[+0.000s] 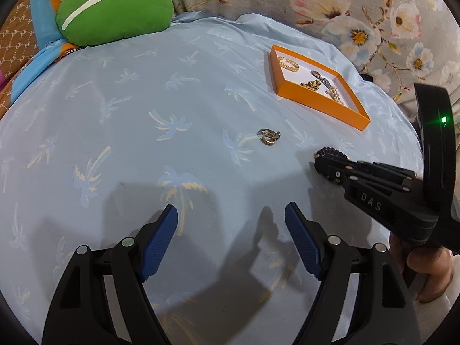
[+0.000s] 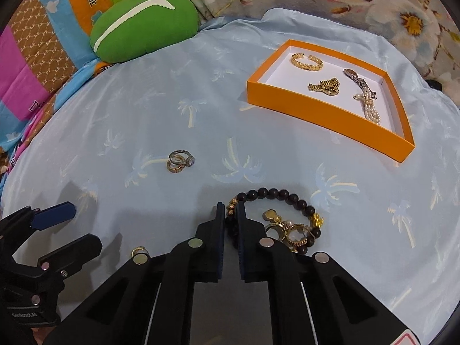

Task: Organize jewelry
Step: 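Reach the right tool to the black bead bracelet and grasp it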

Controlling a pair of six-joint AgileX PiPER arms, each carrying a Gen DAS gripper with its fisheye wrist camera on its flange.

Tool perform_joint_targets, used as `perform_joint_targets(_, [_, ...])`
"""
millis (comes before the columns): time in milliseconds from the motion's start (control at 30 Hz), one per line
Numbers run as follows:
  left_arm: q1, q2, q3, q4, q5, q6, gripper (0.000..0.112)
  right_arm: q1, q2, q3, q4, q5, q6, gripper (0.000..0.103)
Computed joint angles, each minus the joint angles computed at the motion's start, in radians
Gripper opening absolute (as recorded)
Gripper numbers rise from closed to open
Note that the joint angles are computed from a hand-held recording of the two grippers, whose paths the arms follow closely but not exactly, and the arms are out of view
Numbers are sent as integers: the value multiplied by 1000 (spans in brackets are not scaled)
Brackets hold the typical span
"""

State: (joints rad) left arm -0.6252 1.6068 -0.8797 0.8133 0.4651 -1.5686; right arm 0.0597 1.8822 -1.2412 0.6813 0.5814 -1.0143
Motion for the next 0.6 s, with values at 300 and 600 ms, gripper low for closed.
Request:
perform_joint_targets(300, [-26, 20, -40, -25, -12, 48, 75, -148, -90, -63, 158, 111, -47, 7])
perform_joint_targets(600, [-43, 93, -154, -100, -12, 158, 75, -304, -173, -1, 199, 199, -78, 7])
